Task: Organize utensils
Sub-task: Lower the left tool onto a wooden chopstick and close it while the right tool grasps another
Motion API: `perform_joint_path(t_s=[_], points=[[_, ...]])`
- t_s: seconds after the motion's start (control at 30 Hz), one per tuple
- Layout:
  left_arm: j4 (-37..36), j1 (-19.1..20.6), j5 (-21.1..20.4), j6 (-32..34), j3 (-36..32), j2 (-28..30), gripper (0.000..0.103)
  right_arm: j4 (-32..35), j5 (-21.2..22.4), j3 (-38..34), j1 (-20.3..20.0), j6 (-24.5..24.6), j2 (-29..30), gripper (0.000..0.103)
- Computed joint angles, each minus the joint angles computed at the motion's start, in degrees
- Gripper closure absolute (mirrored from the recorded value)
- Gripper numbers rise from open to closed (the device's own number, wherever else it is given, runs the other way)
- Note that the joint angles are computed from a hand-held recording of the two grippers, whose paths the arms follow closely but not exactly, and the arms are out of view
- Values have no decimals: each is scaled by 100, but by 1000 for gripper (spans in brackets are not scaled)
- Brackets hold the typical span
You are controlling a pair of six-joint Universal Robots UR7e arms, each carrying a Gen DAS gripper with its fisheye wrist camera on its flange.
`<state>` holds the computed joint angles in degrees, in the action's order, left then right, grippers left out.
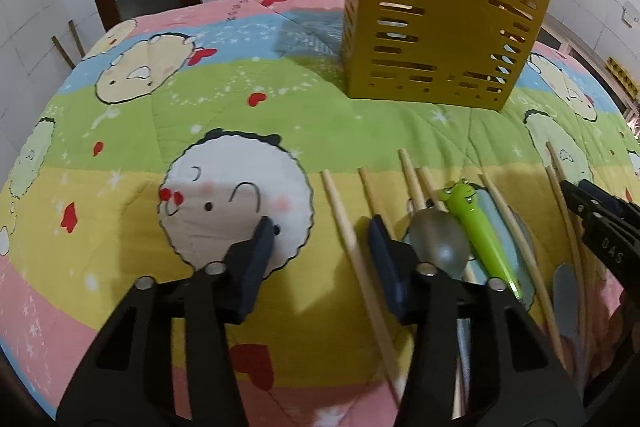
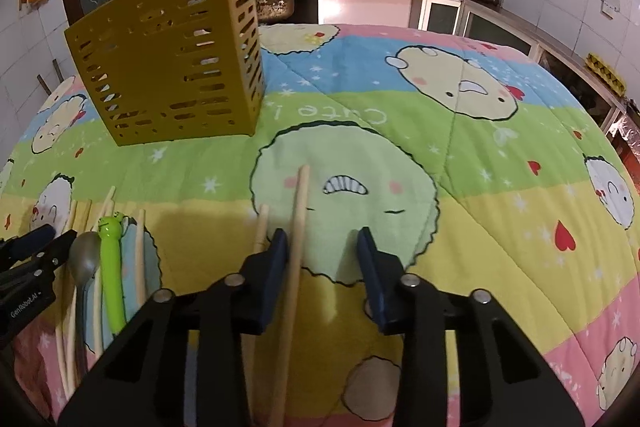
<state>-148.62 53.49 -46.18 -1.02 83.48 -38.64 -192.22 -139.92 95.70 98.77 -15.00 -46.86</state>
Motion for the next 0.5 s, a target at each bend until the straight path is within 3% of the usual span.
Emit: perform_joint_path(t_s=[0.5], points=[[786,62,-210,-202,-607,222,92,641,45,-307,-31,391,35,87]])
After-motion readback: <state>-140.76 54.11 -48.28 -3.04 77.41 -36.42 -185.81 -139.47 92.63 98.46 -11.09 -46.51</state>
